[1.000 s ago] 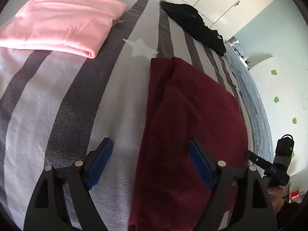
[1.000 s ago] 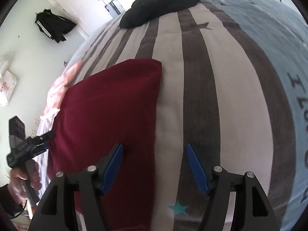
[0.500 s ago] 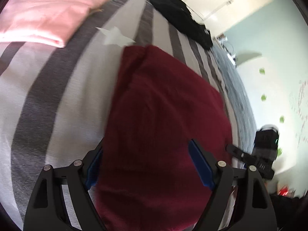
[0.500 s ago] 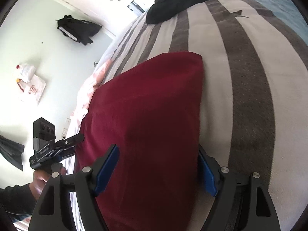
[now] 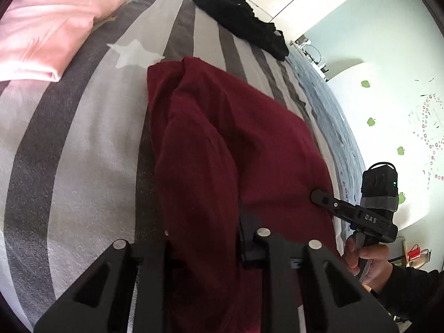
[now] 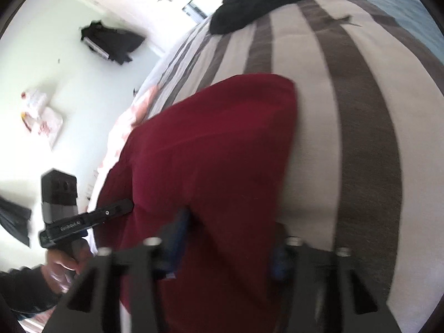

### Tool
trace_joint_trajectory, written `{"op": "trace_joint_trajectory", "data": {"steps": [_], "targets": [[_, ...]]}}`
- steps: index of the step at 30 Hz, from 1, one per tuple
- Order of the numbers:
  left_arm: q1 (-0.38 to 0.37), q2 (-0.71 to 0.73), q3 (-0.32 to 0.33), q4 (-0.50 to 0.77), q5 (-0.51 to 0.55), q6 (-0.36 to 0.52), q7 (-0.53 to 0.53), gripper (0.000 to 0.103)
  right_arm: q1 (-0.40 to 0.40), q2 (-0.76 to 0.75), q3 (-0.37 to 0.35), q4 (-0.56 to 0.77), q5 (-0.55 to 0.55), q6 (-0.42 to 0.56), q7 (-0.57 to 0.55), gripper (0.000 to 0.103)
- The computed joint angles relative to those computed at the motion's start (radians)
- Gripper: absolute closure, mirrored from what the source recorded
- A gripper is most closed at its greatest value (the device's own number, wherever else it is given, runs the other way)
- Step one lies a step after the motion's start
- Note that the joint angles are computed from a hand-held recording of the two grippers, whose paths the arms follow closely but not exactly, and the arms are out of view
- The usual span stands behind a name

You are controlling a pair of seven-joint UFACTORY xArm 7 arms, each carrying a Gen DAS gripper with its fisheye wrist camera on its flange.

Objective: Fold clothes
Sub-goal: 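Grasp the folded shirt edge with the left gripper while the right gripper grasps it too, then lift the folded shirt with both grippers and carry it over the pink cloth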

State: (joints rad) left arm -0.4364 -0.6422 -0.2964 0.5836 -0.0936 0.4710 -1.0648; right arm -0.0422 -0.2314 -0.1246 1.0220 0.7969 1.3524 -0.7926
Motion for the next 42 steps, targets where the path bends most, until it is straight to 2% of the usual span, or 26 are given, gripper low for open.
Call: {"op": "trace_joint_trajectory", "data": {"steps": [6, 10, 14, 17, 21, 25, 29, 31, 34, 36, 38, 42], "targets": [[0.039, -0.023, -0.008, 0.056, 0.062, 0.068, 0.027, 0.088, 0.023, -0.093, 0.034, -0.022, -0.048, -0.084, 0.084, 0.085], [0.072, -0.095, 0.018, 0.072, 0.095, 0.116, 0.074, 0.088, 0.075, -0.160, 0.052, -0.012, -0.066, -0.136, 0.154, 0.086], [0.106, -0.181, 0.112, 0.100, 0.102, 0.206, 0.208, 0.088, 0.158, -0.163, 0.082, 0.056, -0.045, -0.189, 0.234, 0.086], [0.156, -0.214, 0.189, 0.135, 0.107, 0.279, 0.336, 0.088, 0.228, -0.111, 0.138, 0.128, -0.033, -0.269, 0.309, 0.086], [0.241, -0.257, 0.326, 0.151, 0.126, 0.352, 0.534, 0.088, 0.321, -0.008, 0.212, 0.220, -0.029, -0.390, 0.376, 0.086], [0.332, -0.239, 0.459, 0.144, 0.150, 0.351, 0.722, 0.088, 0.415, 0.171, 0.302, 0.344, -0.048, -0.544, 0.446, 0.086], [0.393, -0.192, 0.533, 0.127, 0.128, 0.309, 0.843, 0.088, 0.476, 0.330, 0.360, 0.450, -0.129, -0.643, 0.537, 0.086], [0.414, -0.159, 0.563, 0.120, 0.103, 0.295, 0.893, 0.088, 0.495, 0.395, 0.376, 0.500, -0.171, -0.658, 0.581, 0.086], [0.444, -0.128, 0.574, 0.091, 0.066, 0.260, 0.949, 0.088, 0.516, 0.446, 0.393, 0.526, -0.233, -0.675, 0.635, 0.086], [0.463, -0.117, 0.574, 0.071, 0.038, 0.233, 0.980, 0.088, 0.520, 0.450, 0.402, 0.512, -0.255, -0.691, 0.640, 0.086], [0.487, -0.123, 0.573, 0.060, 0.007, 0.243, 1.003, 0.088, 0.516, 0.455, 0.411, 0.506, -0.253, -0.693, 0.633, 0.086], [0.538, -0.139, 0.538, 0.014, -0.044, 0.216, 1.032, 0.087, 0.519, 0.484, 0.415, 0.525, -0.279, -0.687, 0.638, 0.086]]}}
